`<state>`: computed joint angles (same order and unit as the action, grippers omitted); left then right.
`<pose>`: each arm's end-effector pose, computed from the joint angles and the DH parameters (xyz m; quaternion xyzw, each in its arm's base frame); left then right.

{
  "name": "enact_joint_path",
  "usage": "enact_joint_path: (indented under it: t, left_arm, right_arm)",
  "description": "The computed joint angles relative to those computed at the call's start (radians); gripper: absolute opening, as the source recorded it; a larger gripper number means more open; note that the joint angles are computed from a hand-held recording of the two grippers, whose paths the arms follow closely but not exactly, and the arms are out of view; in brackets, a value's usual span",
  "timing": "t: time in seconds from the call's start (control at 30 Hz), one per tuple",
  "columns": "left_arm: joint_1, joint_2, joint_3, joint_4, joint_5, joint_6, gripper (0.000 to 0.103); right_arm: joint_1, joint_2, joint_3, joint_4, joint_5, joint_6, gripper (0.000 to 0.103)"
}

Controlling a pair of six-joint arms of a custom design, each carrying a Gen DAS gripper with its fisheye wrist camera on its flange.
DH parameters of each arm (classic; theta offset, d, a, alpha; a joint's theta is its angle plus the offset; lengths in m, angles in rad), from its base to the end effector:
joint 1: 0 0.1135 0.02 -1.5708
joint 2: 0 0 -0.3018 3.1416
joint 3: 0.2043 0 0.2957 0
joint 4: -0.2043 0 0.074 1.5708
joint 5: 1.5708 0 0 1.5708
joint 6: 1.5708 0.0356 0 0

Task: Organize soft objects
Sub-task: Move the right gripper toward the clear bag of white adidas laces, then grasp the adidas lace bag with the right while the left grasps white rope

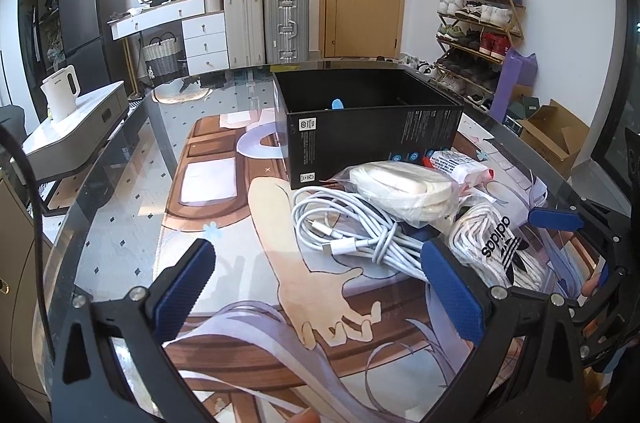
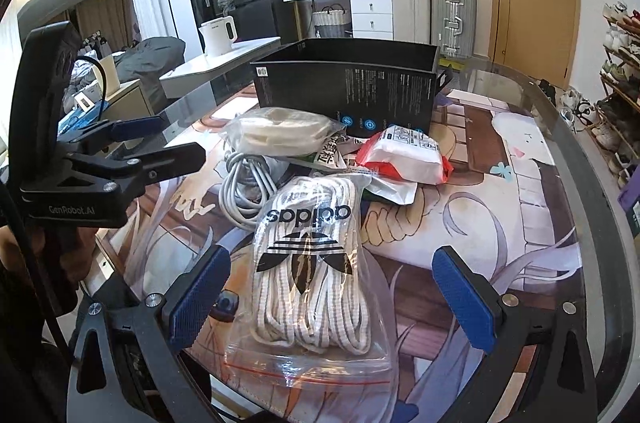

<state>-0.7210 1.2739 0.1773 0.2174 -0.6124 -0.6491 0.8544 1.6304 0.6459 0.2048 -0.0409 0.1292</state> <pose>0.1510 -0.1055 0.0925 -0.0699 0.9001 0.0151 0.4297 0.2130 0.2469 0.1297 -0.3346 0.8598 0.1985 0.3307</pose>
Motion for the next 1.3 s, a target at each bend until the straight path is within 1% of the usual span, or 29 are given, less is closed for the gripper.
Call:
enact_joint_path:
  t: [0.33, 0.43, 0.63, 0.8, 0.9, 1.0, 1.07, 1.13, 1.17, 1.23, 1.27, 1.3]
  left_arm:
    - [0.023, 0.019, -0.013, 0.038, 0.019, 0.004, 0.103]
    - [0.027, 0.028, -0.016, 0.051, 0.027, 0.007, 0.103]
    - [0.037, 0.045, -0.018, 0.072, 0.036, 0.014, 0.103]
    - [0.039, 0.046, -0.017, 0.069, 0.039, 0.015, 0.103]
    - [0.042, 0.046, -0.018, 0.073, 0.041, 0.021, 0.103]
    - [0.046, 0.053, -0.017, 0.081, 0.044, 0.023, 0.103]
    - [0.048, 0.055, -0.017, 0.083, 0.046, 0.023, 0.103]
    - [0.052, 0.066, -0.016, 0.096, 0.053, 0.027, 0.103]
    - [0.053, 0.065, -0.016, 0.096, 0.053, 0.028, 0.103]
    - [0.058, 0.076, -0.014, 0.107, 0.061, 0.035, 0.103]
    - [0.060, 0.079, -0.012, 0.108, 0.065, 0.036, 0.103]
    - [0.061, 0.080, -0.012, 0.111, 0.070, 0.038, 0.103]
  right_arm:
    - [0.006, 0.057, 0.029, -0.018, 0.022, -0.003, 0.102]
    - [0.014, 0.072, 0.039, -0.021, 0.051, -0.006, 0.102]
    - [0.018, 0.087, 0.051, -0.028, 0.072, -0.006, 0.102]
    - [0.015, 0.091, 0.074, -0.068, 0.066, -0.009, 0.102]
    - [0.020, 0.091, 0.060, -0.034, 0.075, -0.005, 0.101]
    - [0.023, 0.077, 0.032, 0.010, 0.069, -0.009, 0.090]
    - [0.026, 0.069, 0.020, 0.025, 0.060, -0.014, 0.086]
    - [0.030, 0.067, 0.011, 0.042, 0.057, -0.020, 0.079]
    - [0.032, 0.065, 0.008, 0.048, 0.055, -0.023, 0.078]
    - [0.038, 0.062, 0.001, 0.059, 0.057, -0.030, 0.069]
    - [0.040, 0.060, -0.003, 0.065, 0.056, -0.033, 0.067]
    - [0.043, 0.057, -0.009, 0.077, 0.058, -0.033, 0.061]
